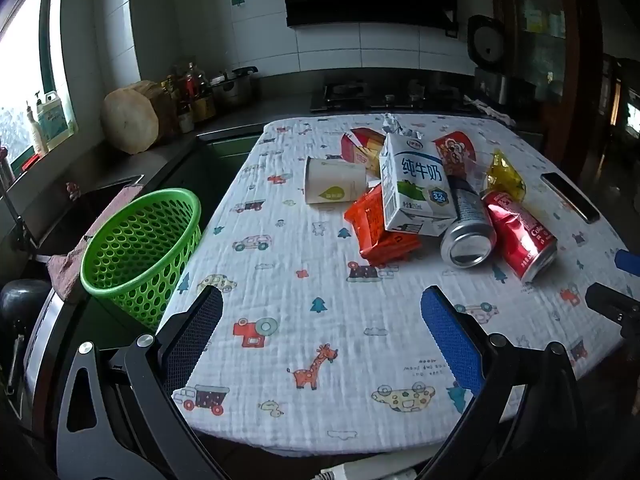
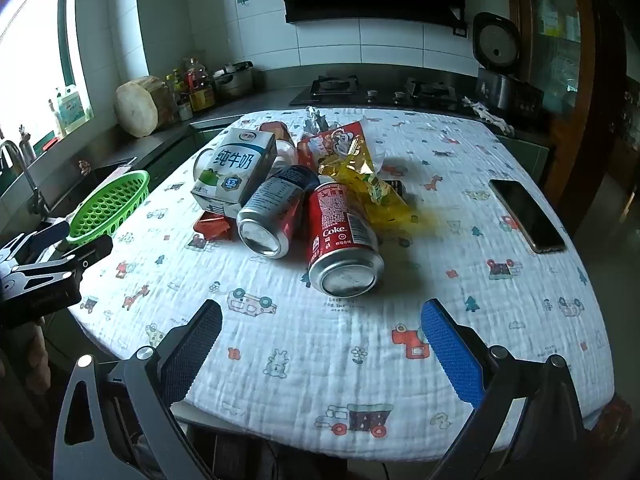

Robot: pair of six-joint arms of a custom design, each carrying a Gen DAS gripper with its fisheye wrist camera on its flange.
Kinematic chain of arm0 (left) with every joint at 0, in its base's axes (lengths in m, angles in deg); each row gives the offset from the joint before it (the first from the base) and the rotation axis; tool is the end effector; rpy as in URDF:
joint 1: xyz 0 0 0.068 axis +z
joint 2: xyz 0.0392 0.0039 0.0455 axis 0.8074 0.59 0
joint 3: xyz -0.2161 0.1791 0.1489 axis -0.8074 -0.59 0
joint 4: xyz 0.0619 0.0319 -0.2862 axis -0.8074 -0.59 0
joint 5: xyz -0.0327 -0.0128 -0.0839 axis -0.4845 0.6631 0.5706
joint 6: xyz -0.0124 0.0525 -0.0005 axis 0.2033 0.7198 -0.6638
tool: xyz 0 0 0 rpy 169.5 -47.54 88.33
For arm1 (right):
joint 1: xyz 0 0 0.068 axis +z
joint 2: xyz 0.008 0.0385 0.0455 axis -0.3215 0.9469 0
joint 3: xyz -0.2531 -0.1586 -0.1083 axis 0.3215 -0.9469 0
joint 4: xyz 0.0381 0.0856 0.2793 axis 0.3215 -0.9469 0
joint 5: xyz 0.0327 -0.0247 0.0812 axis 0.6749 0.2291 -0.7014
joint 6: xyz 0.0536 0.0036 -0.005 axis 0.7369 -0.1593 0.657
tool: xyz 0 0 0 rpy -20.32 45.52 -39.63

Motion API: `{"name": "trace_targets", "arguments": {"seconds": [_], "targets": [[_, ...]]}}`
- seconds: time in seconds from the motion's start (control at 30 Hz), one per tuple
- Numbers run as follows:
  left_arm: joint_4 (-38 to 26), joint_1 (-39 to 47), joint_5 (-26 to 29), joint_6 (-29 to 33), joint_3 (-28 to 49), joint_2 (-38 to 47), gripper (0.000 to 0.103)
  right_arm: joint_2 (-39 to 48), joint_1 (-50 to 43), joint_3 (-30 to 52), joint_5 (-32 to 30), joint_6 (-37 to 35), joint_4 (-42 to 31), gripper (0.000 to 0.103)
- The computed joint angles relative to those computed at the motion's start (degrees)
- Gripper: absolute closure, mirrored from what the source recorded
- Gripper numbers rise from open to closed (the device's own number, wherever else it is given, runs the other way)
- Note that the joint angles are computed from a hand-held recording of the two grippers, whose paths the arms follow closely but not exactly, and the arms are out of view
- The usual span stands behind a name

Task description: Collect trash

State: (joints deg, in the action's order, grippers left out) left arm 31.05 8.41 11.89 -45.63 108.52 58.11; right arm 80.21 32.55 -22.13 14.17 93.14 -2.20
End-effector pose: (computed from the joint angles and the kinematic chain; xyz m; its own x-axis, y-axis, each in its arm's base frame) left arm 0.2262 -0.2089 0.1760 -0.5783 0.2546 -0.7751 0.3030 0.9491 0.0857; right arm 0.1266 0.1238 0.1718 -0.6669 0.1852 -0.7218 0.1672 0.9811 0.0972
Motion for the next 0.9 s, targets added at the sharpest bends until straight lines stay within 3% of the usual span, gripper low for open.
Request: {"name": "trace_targets", "arguments": {"seconds": [0.9], "targets": [[-0.13, 0.42, 0.38, -0.15, 0.75, -0.01, 0.005, -1.07, -1.46, 0.03, 0.51, -2.13, 0.47, 0.006]]}}
